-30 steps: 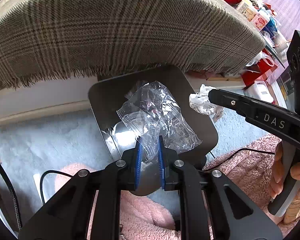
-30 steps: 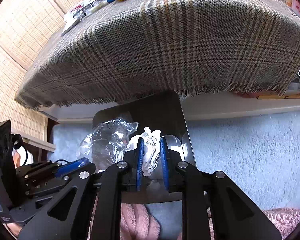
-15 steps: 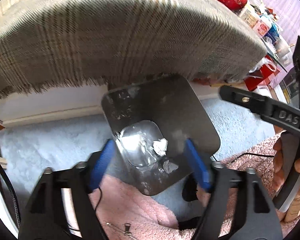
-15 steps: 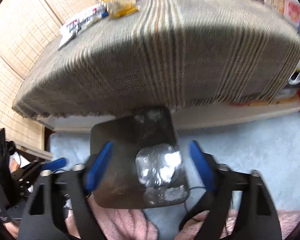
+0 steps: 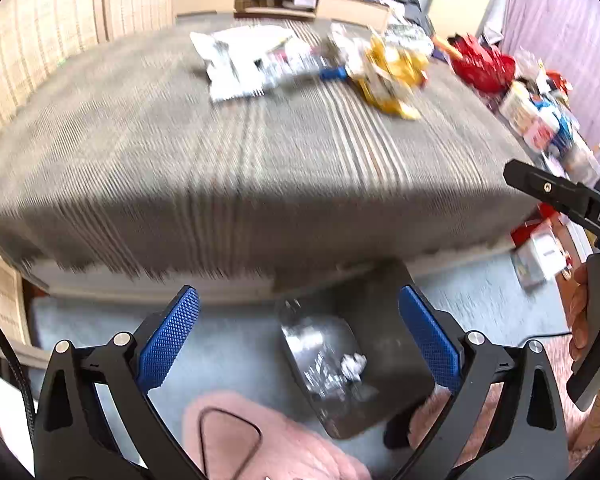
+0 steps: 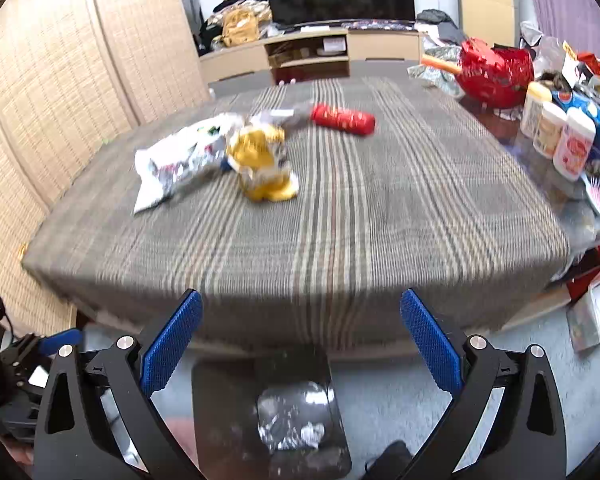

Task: Collect trash
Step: 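Grasp the clear blister pack with the left tool while the right tool grasps the yellow bag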

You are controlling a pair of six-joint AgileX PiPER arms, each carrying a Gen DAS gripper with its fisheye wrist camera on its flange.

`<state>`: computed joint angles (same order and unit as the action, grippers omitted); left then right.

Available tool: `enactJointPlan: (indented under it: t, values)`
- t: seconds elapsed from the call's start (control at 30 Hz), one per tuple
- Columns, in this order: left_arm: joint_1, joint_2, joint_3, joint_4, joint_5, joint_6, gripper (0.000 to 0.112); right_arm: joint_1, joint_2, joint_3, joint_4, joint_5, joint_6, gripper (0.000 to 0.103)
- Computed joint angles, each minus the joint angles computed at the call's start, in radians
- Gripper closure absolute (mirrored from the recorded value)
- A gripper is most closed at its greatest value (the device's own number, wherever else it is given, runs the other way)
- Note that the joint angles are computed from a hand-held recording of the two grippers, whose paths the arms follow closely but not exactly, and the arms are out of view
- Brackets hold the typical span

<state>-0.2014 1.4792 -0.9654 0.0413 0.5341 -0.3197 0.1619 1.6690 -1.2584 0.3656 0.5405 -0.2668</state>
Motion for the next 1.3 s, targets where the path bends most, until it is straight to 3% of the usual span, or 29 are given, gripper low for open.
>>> enactJointPlan:
  t: [0.5,0.67,0.77,0.8,0.93,1.1,1.17,1.2,1.3]
  values:
    - [0.146,0.255,-0.429,-0.135,0.032,0.268,0.019,0.024,0.379,-0.577,0.016,0.183,0.095,0.005]
    - [0.155,0.344,-0.524,-0.158,0.042,0.313,0.021,0.045,0.499,-0.735,0.025,0.244,0.104,0.016]
    - [0.17,0.394,-0.586,-0.195,0.048,0.355,0.024,0.055,0.561,-0.826,0.02,0.283,0.108,0.028]
    - [0.174,0.41,-0.608,-0.21,0.053,0.369,0.026,0.057,0.574,-0.847,0.013,0.291,0.112,0.036]
    - [0.181,0.478,-0.697,-0.239,0.073,0.407,0.037,0.042,0.578,-0.845,0.029,0.287,0.091,0.06]
    - [0.183,0.569,-0.822,-0.273,0.133,0.462,0.054,0.012,0.532,-0.772,0.082,0.248,0.042,0.072]
    - [0.184,0.589,-0.849,-0.28,0.149,0.476,0.066,-0.003,0.511,-0.743,0.111,0.233,0.021,0.076]
    - [0.182,0.6,-0.863,-0.274,0.155,0.476,0.068,-0.009,0.507,-0.74,0.119,0.233,0.016,0.083]
    - [0.175,0.625,-0.896,-0.262,0.177,0.474,0.087,-0.023,0.503,-0.745,0.128,0.243,0.014,0.083]
